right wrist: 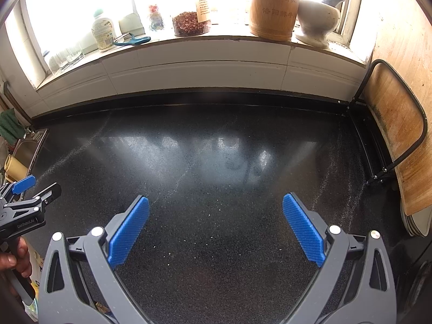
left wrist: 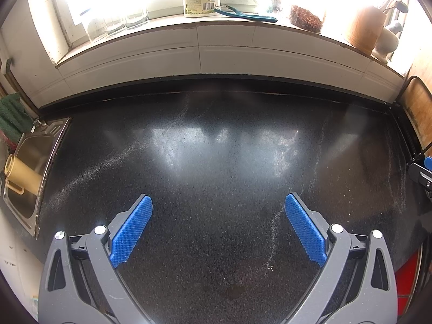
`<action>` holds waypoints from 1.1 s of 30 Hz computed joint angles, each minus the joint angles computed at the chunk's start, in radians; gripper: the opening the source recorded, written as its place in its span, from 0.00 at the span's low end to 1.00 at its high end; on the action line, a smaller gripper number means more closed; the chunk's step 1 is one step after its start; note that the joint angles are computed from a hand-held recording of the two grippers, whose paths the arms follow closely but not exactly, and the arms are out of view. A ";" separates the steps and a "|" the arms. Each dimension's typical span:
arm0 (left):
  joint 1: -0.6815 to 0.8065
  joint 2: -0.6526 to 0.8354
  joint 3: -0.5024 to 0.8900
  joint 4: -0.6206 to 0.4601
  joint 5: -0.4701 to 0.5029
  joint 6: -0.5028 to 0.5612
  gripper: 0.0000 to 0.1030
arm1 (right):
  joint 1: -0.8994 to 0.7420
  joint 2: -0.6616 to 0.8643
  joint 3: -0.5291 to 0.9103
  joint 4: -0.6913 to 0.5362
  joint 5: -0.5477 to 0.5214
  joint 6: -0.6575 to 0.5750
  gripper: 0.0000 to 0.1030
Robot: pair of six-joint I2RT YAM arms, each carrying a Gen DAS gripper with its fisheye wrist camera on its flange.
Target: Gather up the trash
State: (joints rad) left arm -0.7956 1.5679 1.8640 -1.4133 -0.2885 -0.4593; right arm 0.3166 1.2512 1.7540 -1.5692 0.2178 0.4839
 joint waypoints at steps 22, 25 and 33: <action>0.008 0.010 0.013 -0.002 0.006 0.006 0.93 | -0.007 0.015 0.008 0.009 -0.008 -0.014 0.93; 0.010 0.013 0.017 -0.002 0.007 0.006 0.93 | -0.013 0.020 0.010 0.013 -0.014 -0.022 0.93; 0.016 0.009 0.015 0.007 0.029 0.001 0.93 | -0.027 0.019 0.001 0.023 -0.031 -0.042 0.93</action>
State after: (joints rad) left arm -0.7796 1.5766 1.8789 -1.4064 -0.2599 -0.4579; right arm 0.2899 1.2704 1.7551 -1.5465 0.1872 0.4417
